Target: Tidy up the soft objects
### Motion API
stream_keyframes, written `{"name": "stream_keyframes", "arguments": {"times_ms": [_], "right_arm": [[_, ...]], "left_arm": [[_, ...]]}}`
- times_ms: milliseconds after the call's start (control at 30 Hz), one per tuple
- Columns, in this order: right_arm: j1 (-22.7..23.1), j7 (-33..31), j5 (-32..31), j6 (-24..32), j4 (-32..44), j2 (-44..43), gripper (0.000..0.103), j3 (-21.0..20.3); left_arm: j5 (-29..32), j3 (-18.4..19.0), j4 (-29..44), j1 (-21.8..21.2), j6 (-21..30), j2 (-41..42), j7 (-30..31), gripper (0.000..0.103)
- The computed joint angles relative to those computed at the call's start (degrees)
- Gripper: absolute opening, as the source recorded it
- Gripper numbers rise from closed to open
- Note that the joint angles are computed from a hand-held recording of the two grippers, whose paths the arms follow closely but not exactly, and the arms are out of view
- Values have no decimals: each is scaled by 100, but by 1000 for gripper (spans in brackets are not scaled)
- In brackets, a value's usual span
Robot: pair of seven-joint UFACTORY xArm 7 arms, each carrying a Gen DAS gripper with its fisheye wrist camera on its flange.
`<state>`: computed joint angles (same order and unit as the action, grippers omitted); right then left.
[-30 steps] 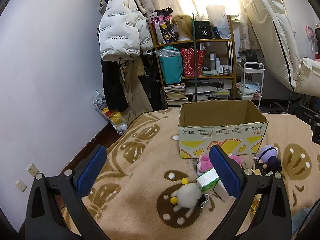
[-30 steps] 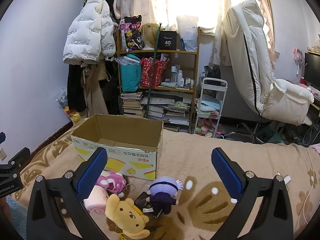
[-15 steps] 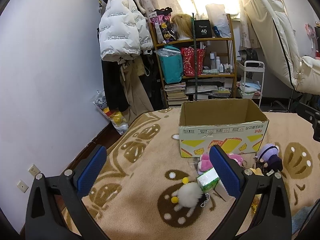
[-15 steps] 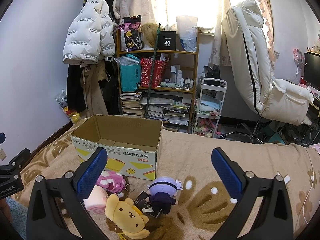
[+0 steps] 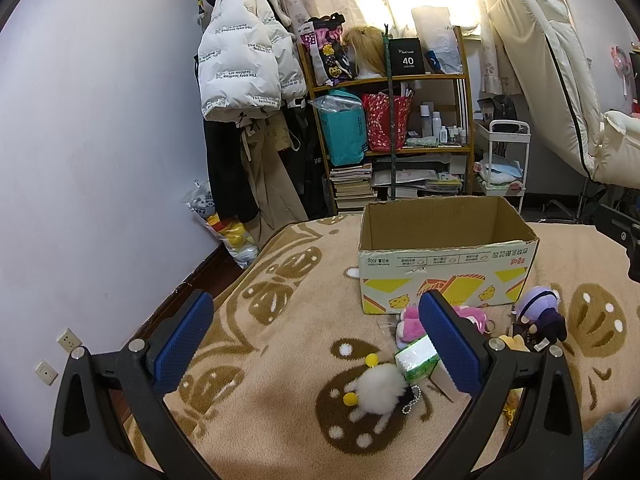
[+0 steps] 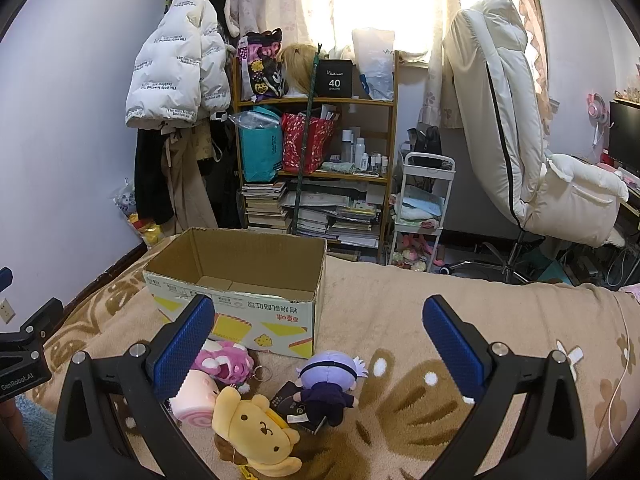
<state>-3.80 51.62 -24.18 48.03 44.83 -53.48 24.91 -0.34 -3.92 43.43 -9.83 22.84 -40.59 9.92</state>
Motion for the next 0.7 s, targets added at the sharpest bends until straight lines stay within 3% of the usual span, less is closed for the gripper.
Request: {"name": "stream_keyframes", "arguments": {"times_ms": [700], "right_arm": [[-22, 81, -89, -46, -87, -47, 103, 78]], "left_arm": [[24, 10, -36, 10, -8, -12, 15, 101]]}}
